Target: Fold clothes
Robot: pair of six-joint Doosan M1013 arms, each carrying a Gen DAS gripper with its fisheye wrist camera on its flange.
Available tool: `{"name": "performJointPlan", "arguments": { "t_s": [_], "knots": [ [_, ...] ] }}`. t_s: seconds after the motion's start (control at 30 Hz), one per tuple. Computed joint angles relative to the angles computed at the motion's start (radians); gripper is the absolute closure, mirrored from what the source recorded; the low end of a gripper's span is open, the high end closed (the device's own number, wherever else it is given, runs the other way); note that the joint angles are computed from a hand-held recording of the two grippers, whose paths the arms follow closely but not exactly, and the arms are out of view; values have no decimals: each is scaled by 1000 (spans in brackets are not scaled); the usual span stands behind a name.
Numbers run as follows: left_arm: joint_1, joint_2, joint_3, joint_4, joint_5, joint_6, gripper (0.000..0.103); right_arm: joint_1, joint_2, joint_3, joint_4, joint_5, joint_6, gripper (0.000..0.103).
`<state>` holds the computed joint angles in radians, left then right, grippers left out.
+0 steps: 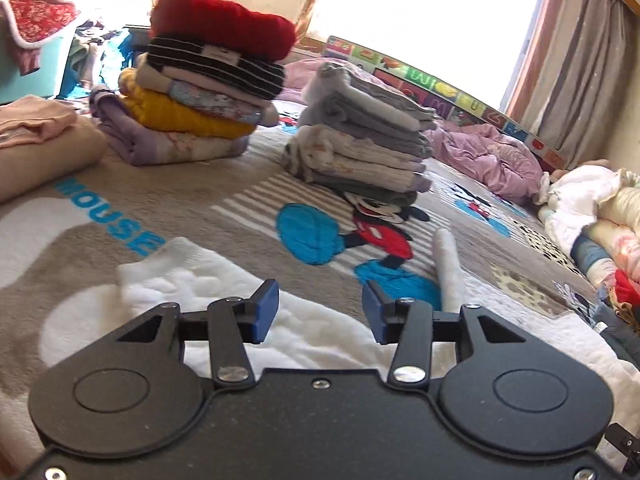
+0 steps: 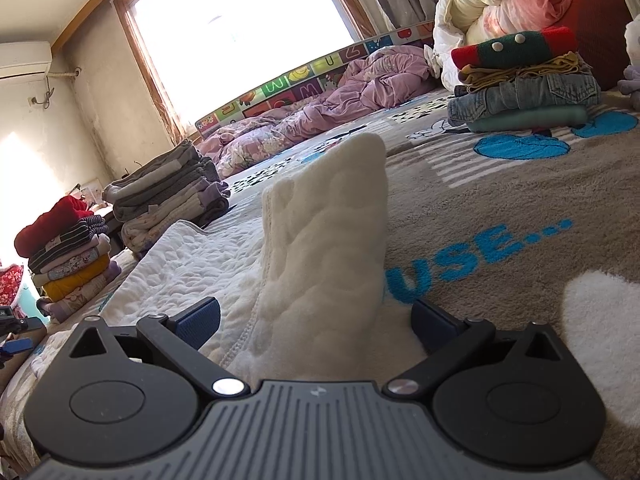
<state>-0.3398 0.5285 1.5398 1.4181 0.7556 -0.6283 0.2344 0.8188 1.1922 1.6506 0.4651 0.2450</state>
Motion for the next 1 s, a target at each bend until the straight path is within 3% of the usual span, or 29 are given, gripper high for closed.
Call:
{"name": "performJointPlan", "arguments": {
  "t_s": [0.07, 0.17, 0.27, 0.33, 0.5, 0.6, 0.67, 0.73, 0.83, 1.0],
  "knots": [
    [-2, 19, -36, 5, -55, 43, 58, 3, -6, 0, -5, -32, 10, 12],
    [-7, 44, -82, 5, -96, 73, 58, 14, -17, 1, 40, -104, -90, 24],
    [-6, 58, -110, 10, -114, 58, 58, 21, -20, -7, 125, -119, -244, 35],
    [-1, 61, -116, 16, -125, 30, 58, 30, -24, -15, 155, -101, -373, 35],
    [15, 52, -101, 85, -173, -89, 57, 60, -11, -79, -208, 24, -316, 35],
    [30, 36, -70, 248, -261, -245, 57, 90, 1, -119, -477, 105, -256, 32],
    [36, 30, -58, 345, -306, -317, 57, 107, 1, -118, -564, 137, -265, 27],
    [38, 29, -58, 367, -330, -325, 56, 117, -14, -86, -532, 108, -338, 27],
    [41, 33, -65, 370, -354, -321, 56, 100, -26, -79, -500, 158, -275, 26],
    [48, 39, -69, 367, -382, -348, 53, 57, -62, -27, -292, 192, -330, 26]
  ]
}}
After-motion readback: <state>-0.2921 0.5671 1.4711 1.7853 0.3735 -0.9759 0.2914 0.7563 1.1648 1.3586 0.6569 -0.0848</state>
